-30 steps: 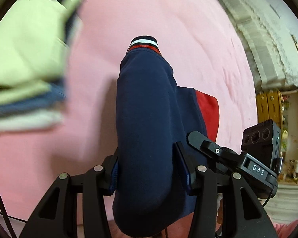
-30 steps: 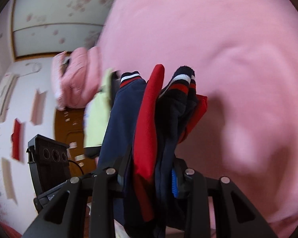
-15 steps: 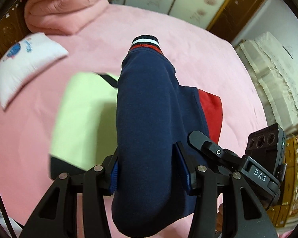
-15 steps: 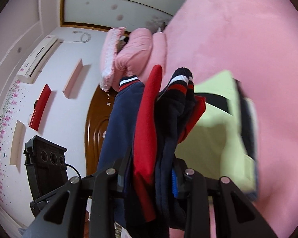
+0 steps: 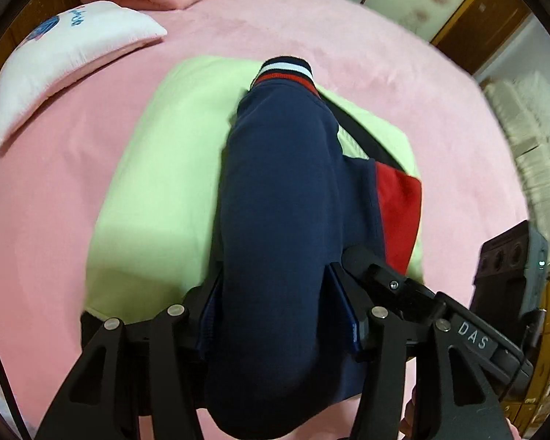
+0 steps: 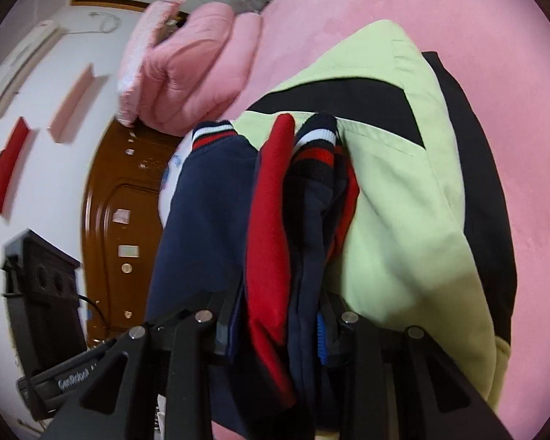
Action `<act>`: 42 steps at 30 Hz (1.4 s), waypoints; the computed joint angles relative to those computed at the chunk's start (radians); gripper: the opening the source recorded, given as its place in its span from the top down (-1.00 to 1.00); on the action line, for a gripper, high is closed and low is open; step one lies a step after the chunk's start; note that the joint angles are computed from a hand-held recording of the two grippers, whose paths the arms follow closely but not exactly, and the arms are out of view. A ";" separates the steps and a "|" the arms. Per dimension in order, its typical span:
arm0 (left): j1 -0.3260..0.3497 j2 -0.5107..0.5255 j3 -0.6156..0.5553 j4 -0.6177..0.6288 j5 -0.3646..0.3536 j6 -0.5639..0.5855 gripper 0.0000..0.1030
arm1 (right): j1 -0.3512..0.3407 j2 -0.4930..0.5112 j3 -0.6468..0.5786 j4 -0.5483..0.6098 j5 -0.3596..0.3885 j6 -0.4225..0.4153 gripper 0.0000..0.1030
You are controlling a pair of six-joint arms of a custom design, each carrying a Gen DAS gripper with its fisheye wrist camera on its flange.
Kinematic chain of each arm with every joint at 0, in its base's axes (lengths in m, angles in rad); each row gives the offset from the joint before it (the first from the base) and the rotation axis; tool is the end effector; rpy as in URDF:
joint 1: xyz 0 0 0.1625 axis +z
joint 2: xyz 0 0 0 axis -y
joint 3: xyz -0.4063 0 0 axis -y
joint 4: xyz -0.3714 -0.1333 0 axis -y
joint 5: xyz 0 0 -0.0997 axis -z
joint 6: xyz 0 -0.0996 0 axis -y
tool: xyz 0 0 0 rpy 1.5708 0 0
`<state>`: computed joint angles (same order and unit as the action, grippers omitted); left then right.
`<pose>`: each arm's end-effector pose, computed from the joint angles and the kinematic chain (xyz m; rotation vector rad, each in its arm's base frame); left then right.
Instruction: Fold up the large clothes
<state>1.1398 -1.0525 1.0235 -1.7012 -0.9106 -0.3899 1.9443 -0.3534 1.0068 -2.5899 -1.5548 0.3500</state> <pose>-0.1089 -0.7022 0.4644 -0.0173 2.5471 -0.5346 0.4193 -0.7001 0.0200 -0.0391 2.9553 -0.5028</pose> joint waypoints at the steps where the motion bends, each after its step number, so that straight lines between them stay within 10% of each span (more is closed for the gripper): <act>1: -0.004 -0.012 0.025 -0.025 0.009 0.012 -0.03 | -0.003 -0.005 0.008 -0.002 0.009 -0.006 0.40; 12: -0.058 -0.055 0.151 -0.081 0.120 -0.132 -0.14 | 0.012 -0.008 -0.046 0.128 -0.087 -0.088 0.06; 21: -0.183 -0.149 0.335 0.180 0.284 -0.639 -0.92 | -0.031 -0.174 0.164 0.124 0.056 -0.113 -0.38; 25: -0.230 -0.223 0.472 0.223 0.174 -0.910 -0.92 | -0.026 -0.293 0.308 0.136 -0.018 -0.167 -0.86; 29: -0.314 -0.221 0.560 0.334 0.063 -1.122 -0.92 | -0.043 -0.479 0.497 0.266 -0.162 -0.213 -0.89; 35: -0.508 -0.088 0.612 0.320 -0.110 -1.121 -0.92 | -0.087 -0.789 0.702 0.566 -0.464 -0.098 -0.91; 42: -0.642 0.083 0.546 0.135 -0.276 -1.071 -0.92 | -0.123 -1.086 0.802 0.830 -0.649 -0.072 -0.91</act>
